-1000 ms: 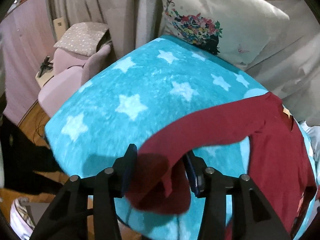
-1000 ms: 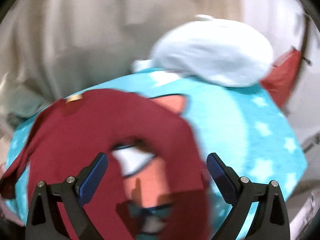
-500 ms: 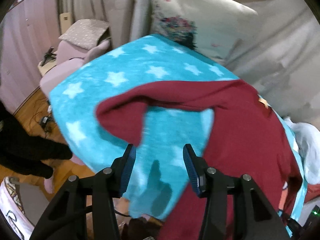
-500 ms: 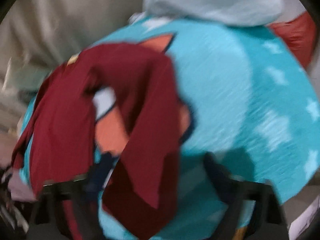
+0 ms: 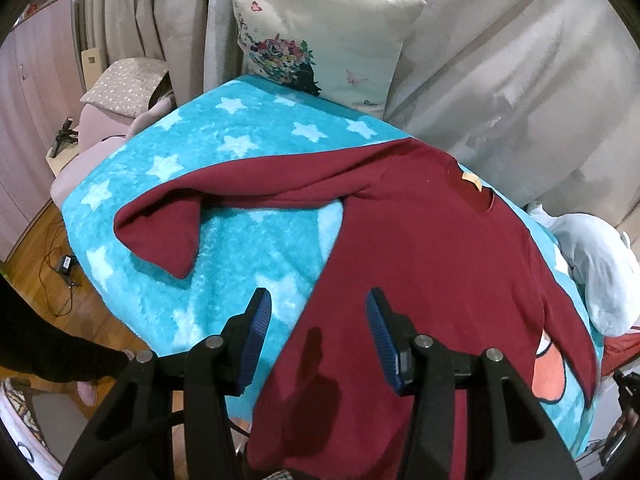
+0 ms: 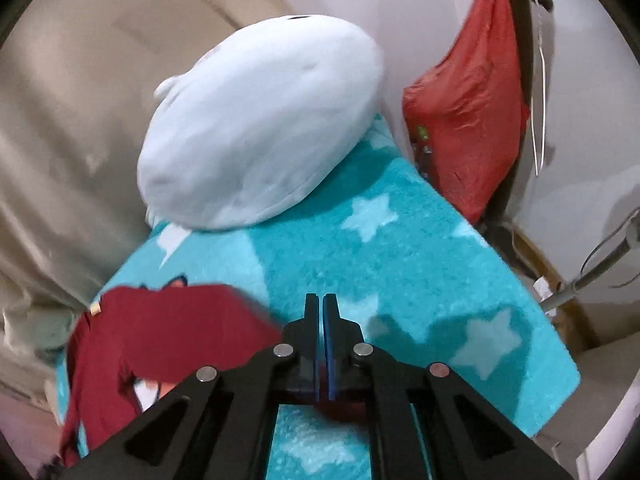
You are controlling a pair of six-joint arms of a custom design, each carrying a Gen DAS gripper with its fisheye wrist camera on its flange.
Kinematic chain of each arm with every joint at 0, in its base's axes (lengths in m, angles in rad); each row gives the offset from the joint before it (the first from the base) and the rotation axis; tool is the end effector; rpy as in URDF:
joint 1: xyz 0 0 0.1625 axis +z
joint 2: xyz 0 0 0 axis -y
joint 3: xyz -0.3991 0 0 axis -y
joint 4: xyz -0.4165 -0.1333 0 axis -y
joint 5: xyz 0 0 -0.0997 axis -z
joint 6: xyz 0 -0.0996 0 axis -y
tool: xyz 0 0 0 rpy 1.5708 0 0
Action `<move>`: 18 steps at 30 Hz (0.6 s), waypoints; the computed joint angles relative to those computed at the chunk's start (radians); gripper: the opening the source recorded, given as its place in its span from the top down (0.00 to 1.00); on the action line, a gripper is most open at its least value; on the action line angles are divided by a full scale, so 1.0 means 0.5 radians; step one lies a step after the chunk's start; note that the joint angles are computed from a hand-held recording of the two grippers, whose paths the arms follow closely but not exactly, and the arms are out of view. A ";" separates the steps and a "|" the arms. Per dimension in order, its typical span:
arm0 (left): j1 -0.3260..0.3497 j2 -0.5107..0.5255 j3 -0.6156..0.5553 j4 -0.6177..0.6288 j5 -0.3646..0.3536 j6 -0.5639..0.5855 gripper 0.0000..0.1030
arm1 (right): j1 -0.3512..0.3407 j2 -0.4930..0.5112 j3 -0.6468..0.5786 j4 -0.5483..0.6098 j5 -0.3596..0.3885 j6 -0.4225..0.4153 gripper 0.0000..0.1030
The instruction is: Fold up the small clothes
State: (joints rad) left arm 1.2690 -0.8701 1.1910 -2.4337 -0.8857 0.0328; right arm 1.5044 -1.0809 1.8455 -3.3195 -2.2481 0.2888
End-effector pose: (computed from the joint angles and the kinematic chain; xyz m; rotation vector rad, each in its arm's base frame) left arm -0.0437 -0.8010 0.3216 0.1669 2.4310 -0.7836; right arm 0.0304 -0.6116 0.2664 -0.8241 -2.1617 1.2999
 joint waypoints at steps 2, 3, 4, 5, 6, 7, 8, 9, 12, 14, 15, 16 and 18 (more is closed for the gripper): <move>0.003 -0.011 0.009 0.009 0.002 -0.009 0.53 | 0.030 0.020 -0.043 0.036 -0.002 -0.058 0.97; 0.008 -0.018 0.011 0.015 -0.005 -0.018 0.53 | 0.041 0.018 -0.043 0.058 0.031 -0.097 0.96; 0.013 -0.033 0.026 0.015 -0.014 -0.023 0.53 | 0.029 0.013 -0.038 0.052 0.072 -0.130 0.96; 0.017 -0.038 0.029 0.019 -0.017 -0.029 0.52 | 0.036 0.012 -0.026 0.042 0.066 -0.138 0.96; 0.021 -0.041 0.032 0.024 -0.019 -0.035 0.51 | 0.048 0.014 -0.015 0.052 0.022 -0.142 0.90; 0.027 -0.044 0.032 0.033 -0.026 -0.046 0.50 | 0.053 0.016 -0.002 0.060 -0.029 -0.131 0.68; 0.031 -0.046 0.034 0.039 -0.034 -0.054 0.50 | 0.052 0.010 0.022 0.049 -0.065 -0.110 0.54; 0.033 -0.050 0.039 0.044 -0.039 -0.055 0.50 | 0.048 0.006 0.068 -0.003 -0.084 -0.059 0.36; 0.032 -0.053 0.051 0.062 -0.051 -0.047 0.50 | -0.030 -0.027 0.193 -0.033 0.133 0.143 0.35; 0.026 -0.050 0.058 0.072 -0.058 -0.032 0.50 | -0.068 0.003 0.229 -0.051 0.250 0.248 0.35; 0.024 -0.051 0.064 0.073 -0.062 -0.029 0.50 | -0.073 0.021 0.232 -0.063 0.269 0.271 0.35; 0.021 -0.051 0.069 0.080 -0.070 -0.028 0.50 | -0.085 0.051 0.219 -0.074 0.290 0.306 0.35; 0.015 -0.047 0.076 0.094 -0.079 -0.022 0.50 | -0.109 0.100 0.185 -0.132 0.294 0.383 0.35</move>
State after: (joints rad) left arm 1.2766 -0.8938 1.2288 -2.3869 -0.9253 0.0216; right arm 1.4498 -1.0310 1.9379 -3.3855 -2.1010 0.4802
